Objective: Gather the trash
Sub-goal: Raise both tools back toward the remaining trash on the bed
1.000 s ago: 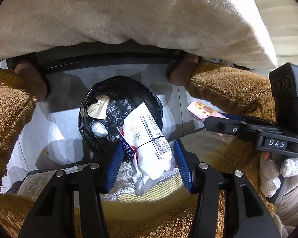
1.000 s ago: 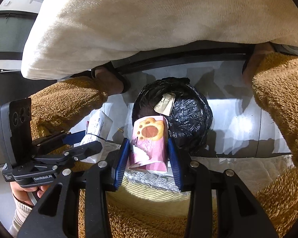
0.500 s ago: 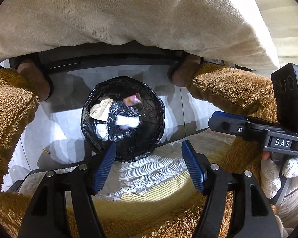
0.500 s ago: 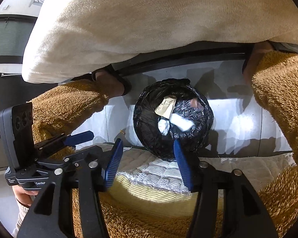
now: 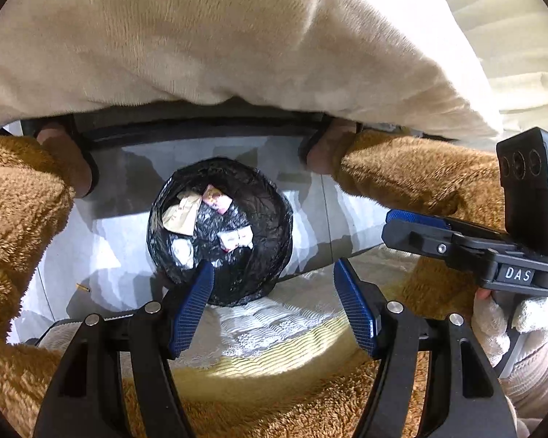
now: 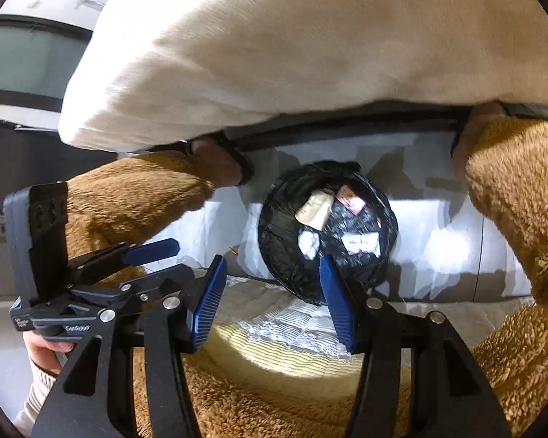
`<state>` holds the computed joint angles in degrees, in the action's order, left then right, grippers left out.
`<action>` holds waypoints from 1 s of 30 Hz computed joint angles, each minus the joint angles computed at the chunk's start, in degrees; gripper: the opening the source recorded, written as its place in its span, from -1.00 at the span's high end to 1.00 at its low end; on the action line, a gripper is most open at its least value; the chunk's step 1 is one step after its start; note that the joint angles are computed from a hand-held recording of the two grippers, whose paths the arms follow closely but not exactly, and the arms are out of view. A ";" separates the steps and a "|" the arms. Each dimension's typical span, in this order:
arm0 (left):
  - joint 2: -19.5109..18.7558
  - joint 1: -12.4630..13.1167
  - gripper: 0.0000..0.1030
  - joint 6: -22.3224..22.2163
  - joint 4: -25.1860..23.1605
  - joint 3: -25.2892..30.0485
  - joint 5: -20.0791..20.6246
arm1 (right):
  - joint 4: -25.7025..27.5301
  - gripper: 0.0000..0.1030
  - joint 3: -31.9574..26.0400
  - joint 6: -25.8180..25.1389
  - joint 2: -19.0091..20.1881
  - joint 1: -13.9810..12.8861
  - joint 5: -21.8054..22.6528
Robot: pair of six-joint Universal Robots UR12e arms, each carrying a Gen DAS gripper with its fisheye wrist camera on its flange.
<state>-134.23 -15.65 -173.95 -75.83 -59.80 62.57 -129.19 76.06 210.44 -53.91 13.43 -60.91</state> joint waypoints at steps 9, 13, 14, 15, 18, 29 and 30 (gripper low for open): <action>1.92 0.64 -0.30 -1.18 7.64 -1.34 -1.77 | -8.89 -0.04 0.55 -2.60 -1.73 -0.29 -2.84; 2.27 1.15 -0.30 -1.99 12.00 -0.85 -3.49 | -12.94 -0.04 -0.54 -4.97 -1.89 -0.63 -5.82; 2.15 1.29 -0.30 -1.99 12.54 -0.37 -4.22 | -13.53 -0.04 -0.97 -5.23 -1.74 -0.77 -6.12; 1.93 1.42 -0.30 -2.00 12.58 0.28 -4.77 | -13.85 -0.04 -1.44 -5.33 -1.56 -0.88 -6.55; 1.47 1.62 -0.30 -3.05 14.04 1.60 -5.16 | -14.14 -0.04 -3.76 -5.59 -0.39 -1.36 -7.81; -0.59 2.44 -0.30 -5.73 16.76 6.77 -5.93 | -11.77 -0.04 -16.45 -5.96 7.37 -3.31 -7.25; -0.82 2.56 -0.30 -5.87 16.82 7.27 -6.11 | -11.14 -0.04 -17.79 -5.65 8.28 -3.44 -6.88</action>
<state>-135.06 -13.09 -179.82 -59.02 -52.53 56.46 -140.33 58.27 204.79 -45.63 9.98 -67.78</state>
